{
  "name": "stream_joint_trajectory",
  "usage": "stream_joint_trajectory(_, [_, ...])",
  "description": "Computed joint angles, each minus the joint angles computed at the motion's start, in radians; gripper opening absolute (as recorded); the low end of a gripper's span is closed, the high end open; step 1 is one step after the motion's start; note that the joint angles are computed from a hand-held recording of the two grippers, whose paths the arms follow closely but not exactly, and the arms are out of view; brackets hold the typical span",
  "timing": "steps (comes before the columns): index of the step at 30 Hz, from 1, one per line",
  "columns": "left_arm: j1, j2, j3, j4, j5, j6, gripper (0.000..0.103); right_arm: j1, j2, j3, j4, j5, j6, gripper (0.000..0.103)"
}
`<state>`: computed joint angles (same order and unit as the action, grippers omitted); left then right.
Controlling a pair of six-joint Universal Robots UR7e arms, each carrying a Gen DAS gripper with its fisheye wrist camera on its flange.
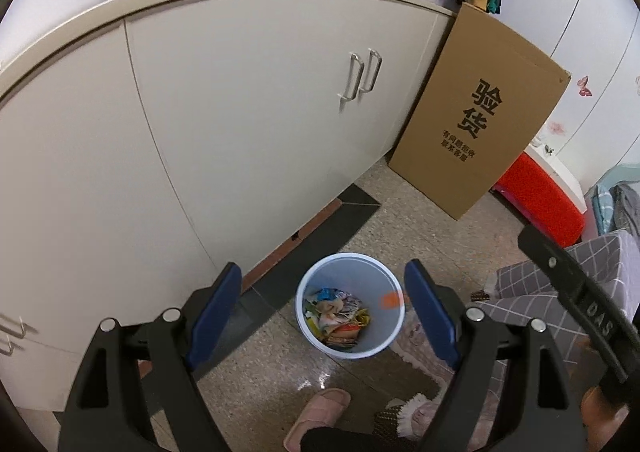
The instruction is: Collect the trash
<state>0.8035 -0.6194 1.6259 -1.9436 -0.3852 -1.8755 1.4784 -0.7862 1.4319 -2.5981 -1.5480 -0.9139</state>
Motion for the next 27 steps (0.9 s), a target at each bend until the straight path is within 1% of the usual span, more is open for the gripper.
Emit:
stream_joint_trajectory(4, [-0.031, 0.010, -0.011, 0.013, 0.007, -0.017, 0.081, -0.007, -0.050, 0.040, -0.006, -0.006, -0.019, 0.082])
stream_joint_trajectory(5, [-0.043, 0.014, -0.021, 0.035, 0.012, -0.027, 0.081, -0.009, -0.065, 0.050, -0.009, -0.006, -0.023, 0.082])
stream_joint_trajectory(7, [-0.062, 0.027, -0.056, 0.109, 0.023, -0.059, 0.081, -0.012, -0.110, 0.080, -0.015, 0.003, -0.032, 0.083])
stream_joint_trajectory(10, [-0.103, 0.058, -0.127, 0.257, 0.041, -0.118, 0.083, -0.025, -0.179, 0.113, 0.007, 0.038, -0.044, 0.086])
stream_joint_trajectory(13, [-0.144, 0.090, -0.184, 0.339, 0.048, -0.143, 0.084, -0.044, -0.252, 0.129, 0.058, 0.069, -0.035, 0.087])
stream_joint_trajectory(16, [-0.186, 0.122, -0.238, 0.404, 0.060, -0.165, 0.086, -0.074, -0.324, 0.150, 0.080, 0.103, -0.041, 0.090])
stream_joint_trajectory(18, [-0.217, 0.155, -0.306, 0.540, 0.070, -0.241, 0.088, -0.095, -0.368, 0.163, 0.080, 0.126, -0.046, 0.090])
stream_joint_trajectory(20, [-0.240, 0.196, -0.383, 0.644, 0.076, -0.284, 0.089, -0.116, -0.408, 0.176, 0.068, 0.144, -0.051, 0.091])
stream_joint_trajectory(23, [-0.275, 0.250, -0.472, 0.752, 0.084, -0.319, 0.089, -0.145, -0.463, 0.193, 0.055, 0.168, -0.055, 0.092])
stream_joint_trajectory(26, [-0.313, 0.342, -0.636, 0.971, 0.094, -0.418, 0.090, -0.180, -0.519, 0.210, 0.058, 0.209, -0.067, 0.092])
stream_joint_trajectory(27, [-0.323, 0.367, -0.681, 1.011, 0.098, -0.429, 0.091, -0.196, -0.543, 0.216, 0.063, 0.230, -0.074, 0.092])
